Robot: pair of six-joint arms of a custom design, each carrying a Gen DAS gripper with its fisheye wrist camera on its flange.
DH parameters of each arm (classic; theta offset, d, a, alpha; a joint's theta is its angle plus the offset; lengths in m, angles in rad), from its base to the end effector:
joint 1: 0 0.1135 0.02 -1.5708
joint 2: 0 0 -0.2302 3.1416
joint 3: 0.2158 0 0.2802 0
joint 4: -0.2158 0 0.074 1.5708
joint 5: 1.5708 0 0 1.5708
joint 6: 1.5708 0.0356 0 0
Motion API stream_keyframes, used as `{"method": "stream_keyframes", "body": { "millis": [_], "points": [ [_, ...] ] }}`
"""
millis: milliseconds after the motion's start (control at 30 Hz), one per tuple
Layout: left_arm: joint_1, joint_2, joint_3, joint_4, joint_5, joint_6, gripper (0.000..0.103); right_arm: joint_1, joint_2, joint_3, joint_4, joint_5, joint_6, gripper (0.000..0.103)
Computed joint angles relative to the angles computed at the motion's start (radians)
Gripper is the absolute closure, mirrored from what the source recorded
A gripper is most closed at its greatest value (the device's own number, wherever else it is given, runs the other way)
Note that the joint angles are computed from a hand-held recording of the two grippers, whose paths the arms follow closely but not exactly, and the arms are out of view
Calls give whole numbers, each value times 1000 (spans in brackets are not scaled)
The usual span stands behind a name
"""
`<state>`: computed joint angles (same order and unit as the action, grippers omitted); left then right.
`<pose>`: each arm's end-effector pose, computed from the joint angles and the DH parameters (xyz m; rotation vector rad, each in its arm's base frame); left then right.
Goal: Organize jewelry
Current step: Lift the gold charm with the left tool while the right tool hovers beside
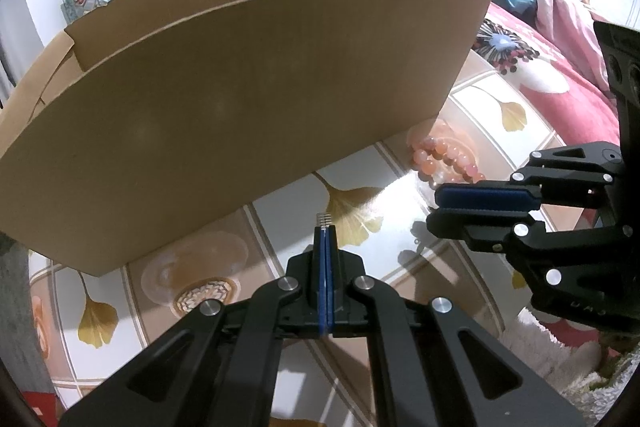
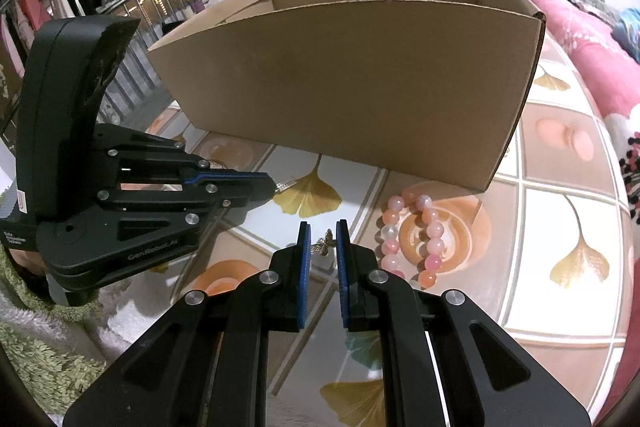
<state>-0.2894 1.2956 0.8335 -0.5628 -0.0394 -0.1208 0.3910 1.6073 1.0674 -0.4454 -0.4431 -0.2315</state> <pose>0.2746 -0.0803 0.1731 0.2045 2.5896 -0.0980 0.3202 0.1485 0.1658 -0.9365 2.3512 0.6276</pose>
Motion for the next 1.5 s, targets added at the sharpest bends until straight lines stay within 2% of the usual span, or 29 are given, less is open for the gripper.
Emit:
{"method": "stream_keyframes", "body": {
  "millis": [267,467,567,633,700,767,867,1133,1200,1300,1467,1500],
  "points": [
    [47,-74,-47,-33,8,11,103,5,-2,0,0,7,4,93],
    [134,-128,-76,-26,118,13,102,5,1,-1,1,4,8,93],
    [135,-126,-69,-19,127,19,102,7,6,-1,5,3,13,93],
    [129,-119,-61,-26,126,30,99,9,6,-2,7,0,18,93],
    [121,-117,-57,-31,115,36,87,8,4,-5,11,-3,21,93],
    [113,-121,-58,-33,101,45,82,5,7,-6,14,-9,24,93],
    [97,-114,-55,-31,70,64,81,-3,15,-5,17,-19,21,93],
    [60,-42,-29,-32,7,132,82,-18,22,-7,24,-41,20,93],
    [55,-33,-20,-38,11,147,96,-22,23,-8,24,-45,19,93],
    [32,-29,-17,-37,-26,168,98,-26,31,-1,24,-49,19,93],
    [56,-44,-24,-38,5,160,99,-29,27,-2,27,-53,21,93],
    [62,-50,-27,-40,11,159,102,-30,25,-2,26,-54,21,93]
  ]
}}
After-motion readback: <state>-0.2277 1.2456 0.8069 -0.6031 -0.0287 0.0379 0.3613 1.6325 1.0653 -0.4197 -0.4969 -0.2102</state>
